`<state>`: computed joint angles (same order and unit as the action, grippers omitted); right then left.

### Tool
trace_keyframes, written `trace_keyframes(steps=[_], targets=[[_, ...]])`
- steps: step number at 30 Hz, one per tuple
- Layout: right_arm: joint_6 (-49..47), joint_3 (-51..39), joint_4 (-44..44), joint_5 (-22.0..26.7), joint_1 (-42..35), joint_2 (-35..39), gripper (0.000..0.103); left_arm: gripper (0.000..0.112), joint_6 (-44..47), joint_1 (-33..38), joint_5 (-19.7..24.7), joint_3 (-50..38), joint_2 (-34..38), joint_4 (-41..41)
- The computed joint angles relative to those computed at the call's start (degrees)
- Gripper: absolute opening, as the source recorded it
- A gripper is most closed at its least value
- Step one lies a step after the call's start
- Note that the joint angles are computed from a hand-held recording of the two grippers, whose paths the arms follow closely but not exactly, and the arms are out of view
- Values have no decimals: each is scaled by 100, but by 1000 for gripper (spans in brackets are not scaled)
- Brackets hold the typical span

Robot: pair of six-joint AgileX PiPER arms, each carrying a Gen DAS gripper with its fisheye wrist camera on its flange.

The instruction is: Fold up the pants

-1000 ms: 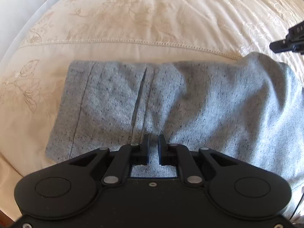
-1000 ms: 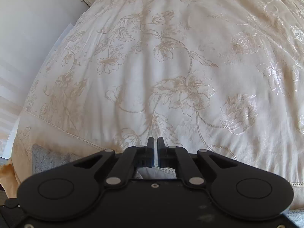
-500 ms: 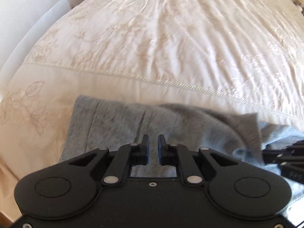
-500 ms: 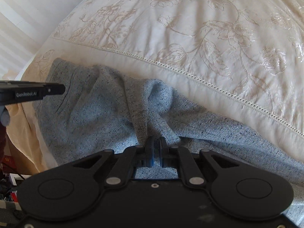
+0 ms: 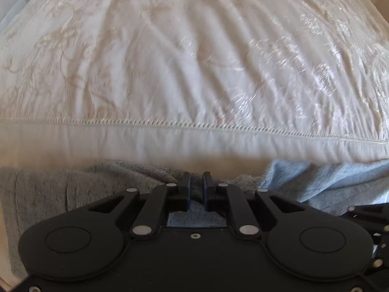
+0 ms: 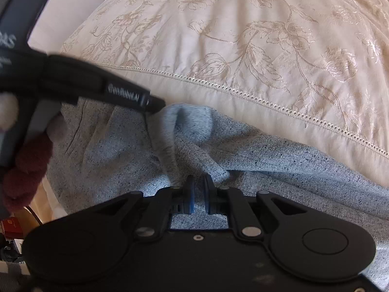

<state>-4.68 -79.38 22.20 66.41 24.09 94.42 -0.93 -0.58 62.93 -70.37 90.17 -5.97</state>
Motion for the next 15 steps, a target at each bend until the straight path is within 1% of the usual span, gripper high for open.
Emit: trace_keyframes(steps=[2,3,5,9,11,15], targets=[[-41,-41,60,51,-104,-62,21,17,448,376,-249,432,-244,-453],[-36,-85,70,70,-154,-90,22,17,629,521,-326,591,-367,-634],[-36,-182,146,84,-260,-122,26,17,774,690,-317,678,-479,-832],[-99,-514,742,263,-517,128,30,16,694,808,-312,698,-493,-961],[40,-678,966,319,-534,284,31,16,652,810,-294,641,-473,-973],[221,-923,1002,279,-382,509,35,17,620,978,-420,707,-789,-994]])
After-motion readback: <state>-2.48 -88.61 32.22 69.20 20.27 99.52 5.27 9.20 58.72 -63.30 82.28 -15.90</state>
